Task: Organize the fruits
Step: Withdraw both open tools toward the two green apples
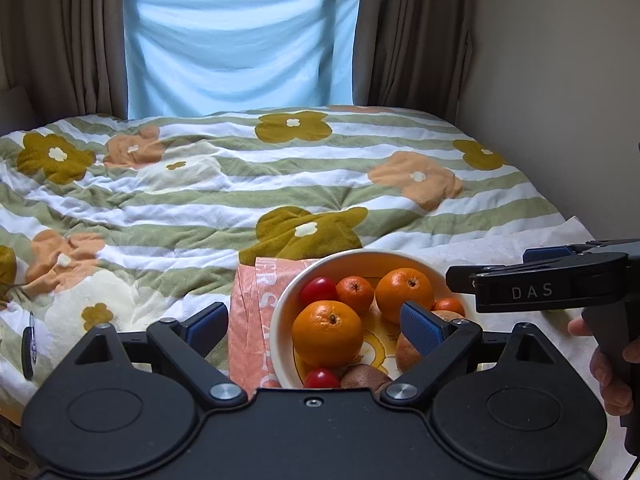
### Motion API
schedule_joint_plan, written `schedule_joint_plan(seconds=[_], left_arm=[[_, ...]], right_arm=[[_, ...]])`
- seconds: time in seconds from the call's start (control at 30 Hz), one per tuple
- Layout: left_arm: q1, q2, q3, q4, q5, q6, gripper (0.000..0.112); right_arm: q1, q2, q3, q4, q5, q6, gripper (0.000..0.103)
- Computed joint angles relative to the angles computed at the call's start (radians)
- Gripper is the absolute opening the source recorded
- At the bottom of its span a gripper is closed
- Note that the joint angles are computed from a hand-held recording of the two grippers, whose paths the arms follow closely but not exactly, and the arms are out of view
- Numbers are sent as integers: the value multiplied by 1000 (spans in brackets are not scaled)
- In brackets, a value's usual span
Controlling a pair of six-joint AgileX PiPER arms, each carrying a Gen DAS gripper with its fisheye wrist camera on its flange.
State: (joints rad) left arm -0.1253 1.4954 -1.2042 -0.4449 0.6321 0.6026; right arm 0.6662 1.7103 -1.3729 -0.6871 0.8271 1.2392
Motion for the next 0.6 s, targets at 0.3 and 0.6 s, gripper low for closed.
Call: schedule_joint_plan(seconds=[0.3, 0.6], left_arm=[[-85, -163, 86, 176, -35, -223, 95], [-343, -348, 209, 716, -13, -899, 95]], right_arm=[[64, -199, 130, -28, 51, 60, 103], [131, -450, 303, -33, 131, 33, 103]])
